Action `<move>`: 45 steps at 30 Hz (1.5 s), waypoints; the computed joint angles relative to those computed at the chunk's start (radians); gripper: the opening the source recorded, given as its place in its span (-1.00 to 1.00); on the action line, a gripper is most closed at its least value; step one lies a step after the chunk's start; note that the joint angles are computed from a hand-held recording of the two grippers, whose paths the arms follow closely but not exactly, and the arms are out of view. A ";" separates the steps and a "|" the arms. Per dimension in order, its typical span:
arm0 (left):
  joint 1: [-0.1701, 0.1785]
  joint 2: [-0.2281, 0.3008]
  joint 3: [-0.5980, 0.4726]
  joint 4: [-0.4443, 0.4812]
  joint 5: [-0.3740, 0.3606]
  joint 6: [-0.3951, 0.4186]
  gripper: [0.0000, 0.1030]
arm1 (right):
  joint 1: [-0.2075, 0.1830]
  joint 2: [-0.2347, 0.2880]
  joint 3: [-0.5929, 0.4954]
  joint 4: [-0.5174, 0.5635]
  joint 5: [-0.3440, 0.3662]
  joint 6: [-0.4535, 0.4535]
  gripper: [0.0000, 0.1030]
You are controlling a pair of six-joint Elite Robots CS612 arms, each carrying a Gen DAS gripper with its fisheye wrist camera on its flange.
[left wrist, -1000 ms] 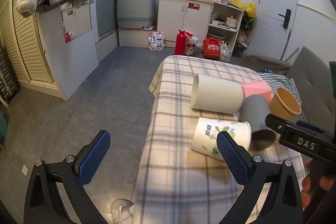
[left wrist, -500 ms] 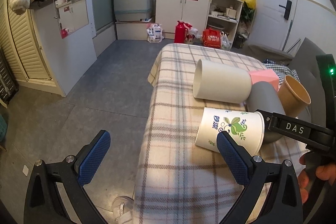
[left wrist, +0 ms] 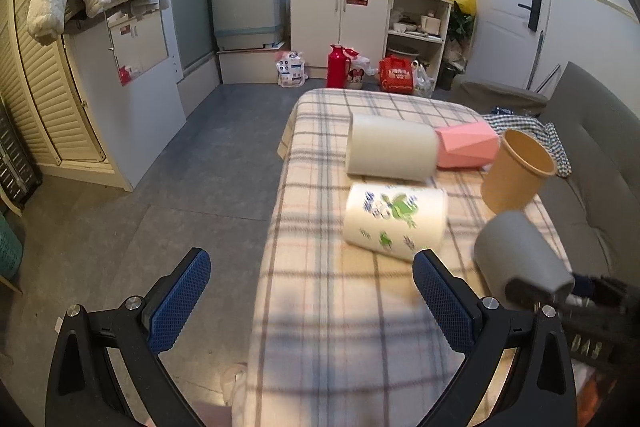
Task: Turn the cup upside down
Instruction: 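Lift the grey cup with the right gripper and carry it toward the left gripper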
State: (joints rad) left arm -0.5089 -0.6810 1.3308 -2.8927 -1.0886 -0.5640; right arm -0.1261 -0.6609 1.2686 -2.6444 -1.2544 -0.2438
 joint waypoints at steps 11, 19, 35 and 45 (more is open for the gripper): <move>-0.036 -0.045 0.056 -0.002 -0.006 0.010 1.00 | -0.026 -0.094 0.184 -0.010 0.031 -0.111 0.43; -0.052 -0.049 0.051 0.014 -0.029 0.032 1.00 | -0.032 -0.096 0.180 0.025 0.050 -0.114 0.46; -0.064 -0.022 -0.051 0.135 -0.105 0.030 1.00 | -0.095 -0.112 0.177 -0.111 -0.020 -0.130 0.77; -0.063 0.070 -0.221 0.320 -0.254 0.037 1.00 | -0.127 -0.063 0.103 -0.112 -0.053 -0.059 0.77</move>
